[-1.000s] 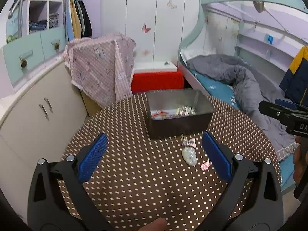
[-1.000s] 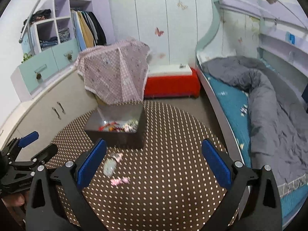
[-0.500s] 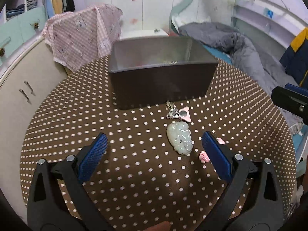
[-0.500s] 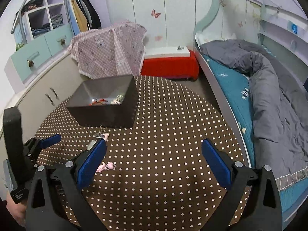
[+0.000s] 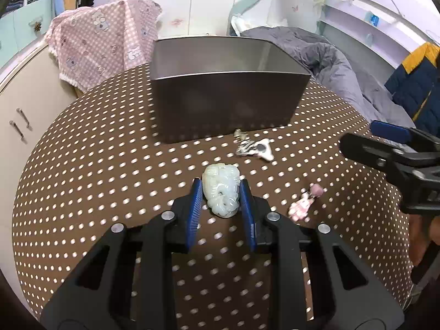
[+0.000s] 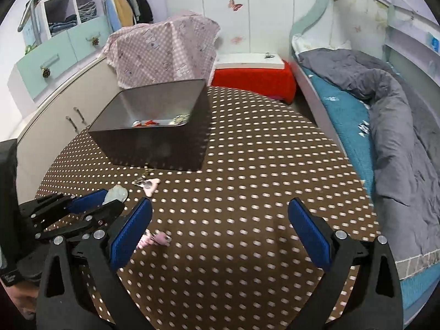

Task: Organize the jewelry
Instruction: 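Grasp the jade pendant with the left gripper while the right grasps a pink charm, then carry the jade pendant and pink charm into the grey box and release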

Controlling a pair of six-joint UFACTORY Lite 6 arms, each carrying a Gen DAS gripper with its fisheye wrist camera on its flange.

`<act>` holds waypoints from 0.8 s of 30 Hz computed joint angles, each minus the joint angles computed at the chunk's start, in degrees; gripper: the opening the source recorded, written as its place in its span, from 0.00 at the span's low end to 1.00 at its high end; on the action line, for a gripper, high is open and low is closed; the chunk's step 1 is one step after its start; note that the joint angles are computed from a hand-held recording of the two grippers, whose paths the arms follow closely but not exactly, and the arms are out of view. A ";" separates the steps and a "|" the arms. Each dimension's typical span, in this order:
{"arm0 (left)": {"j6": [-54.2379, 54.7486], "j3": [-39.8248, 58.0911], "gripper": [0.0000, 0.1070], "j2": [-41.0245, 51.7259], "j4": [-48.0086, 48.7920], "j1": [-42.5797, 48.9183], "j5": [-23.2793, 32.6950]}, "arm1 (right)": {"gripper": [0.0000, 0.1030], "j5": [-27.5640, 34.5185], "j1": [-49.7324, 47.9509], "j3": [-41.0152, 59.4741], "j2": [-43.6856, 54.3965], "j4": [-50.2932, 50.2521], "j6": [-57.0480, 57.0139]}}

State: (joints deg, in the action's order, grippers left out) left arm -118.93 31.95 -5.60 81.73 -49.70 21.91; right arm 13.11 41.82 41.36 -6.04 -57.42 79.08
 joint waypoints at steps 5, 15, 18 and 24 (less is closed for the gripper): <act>2.10 -3.89 0.26 -5.83 -4.09 -0.50 2.29 | 0.92 -1.89 2.75 6.00 8.25 -3.18 1.52; 7.23 -8.34 0.26 -13.30 -8.70 2.64 2.97 | 0.38 -0.69 7.57 17.58 21.84 -4.98 -1.10; 8.24 -9.00 0.26 -14.44 -9.18 3.50 2.51 | 0.19 -1.98 7.11 15.61 19.93 -4.19 -2.82; 9.82 -8.84 0.26 -15.57 -9.86 4.02 2.15 | 0.19 -6.31 5.28 9.63 14.37 -3.48 -2.34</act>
